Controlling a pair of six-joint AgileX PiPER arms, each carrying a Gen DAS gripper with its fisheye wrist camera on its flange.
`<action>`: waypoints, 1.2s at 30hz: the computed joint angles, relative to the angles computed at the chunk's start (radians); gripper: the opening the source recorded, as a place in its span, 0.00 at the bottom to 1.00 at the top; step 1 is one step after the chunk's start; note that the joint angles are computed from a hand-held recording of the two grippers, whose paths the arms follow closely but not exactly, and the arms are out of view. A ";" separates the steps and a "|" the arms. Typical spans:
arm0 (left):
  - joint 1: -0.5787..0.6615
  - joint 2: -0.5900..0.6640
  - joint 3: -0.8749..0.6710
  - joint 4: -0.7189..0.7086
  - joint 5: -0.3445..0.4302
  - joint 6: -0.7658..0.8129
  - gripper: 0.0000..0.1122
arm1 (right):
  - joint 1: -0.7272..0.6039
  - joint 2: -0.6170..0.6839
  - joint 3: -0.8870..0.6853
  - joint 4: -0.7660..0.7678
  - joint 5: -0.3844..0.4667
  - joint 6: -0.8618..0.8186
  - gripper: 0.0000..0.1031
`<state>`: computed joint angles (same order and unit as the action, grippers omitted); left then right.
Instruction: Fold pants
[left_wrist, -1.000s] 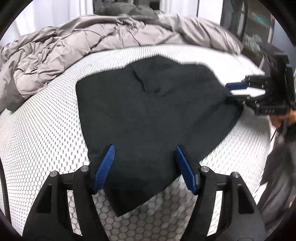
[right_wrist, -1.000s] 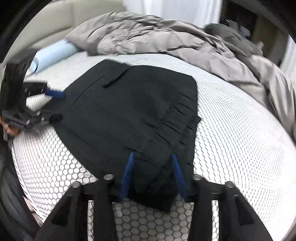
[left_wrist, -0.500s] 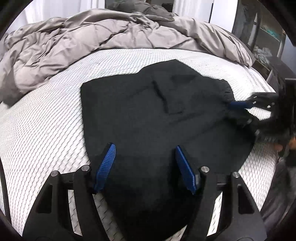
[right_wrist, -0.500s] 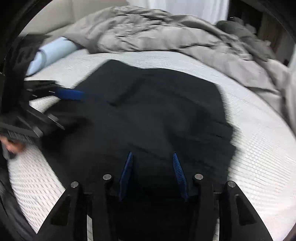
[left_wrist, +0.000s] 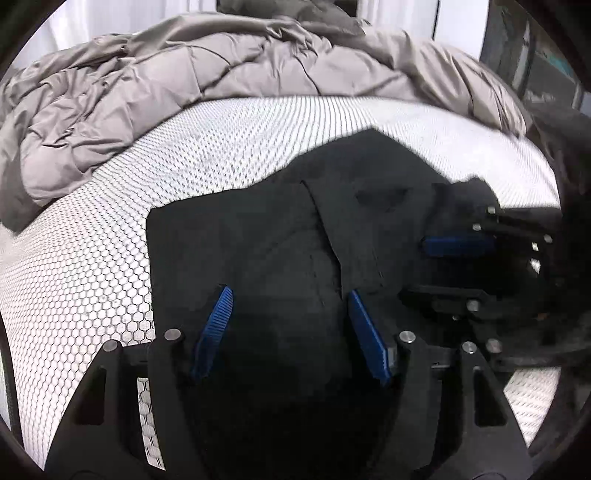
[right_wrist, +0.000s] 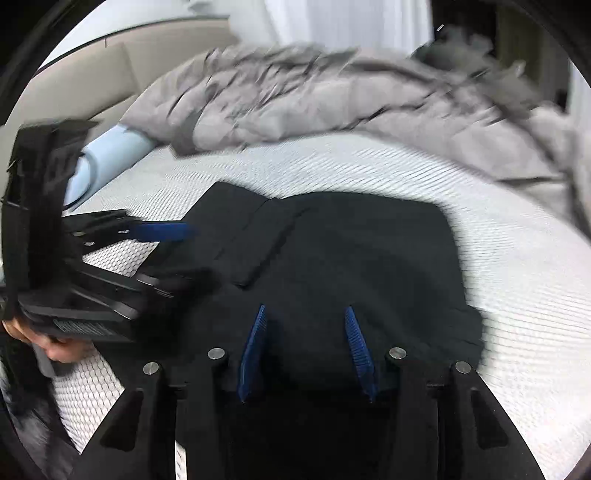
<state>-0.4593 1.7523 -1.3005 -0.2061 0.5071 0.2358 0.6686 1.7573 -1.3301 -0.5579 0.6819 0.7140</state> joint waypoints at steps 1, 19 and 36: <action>0.007 -0.016 0.022 -0.008 -0.011 0.031 0.57 | 0.001 0.026 -0.029 0.014 0.044 -0.047 0.44; 0.069 0.136 -0.230 0.036 0.105 -0.093 0.53 | 0.005 0.111 -0.172 -0.079 0.105 0.081 0.42; 0.069 0.147 -0.258 0.024 0.077 -0.151 0.50 | -0.009 -0.009 -0.037 -0.115 0.066 0.138 0.43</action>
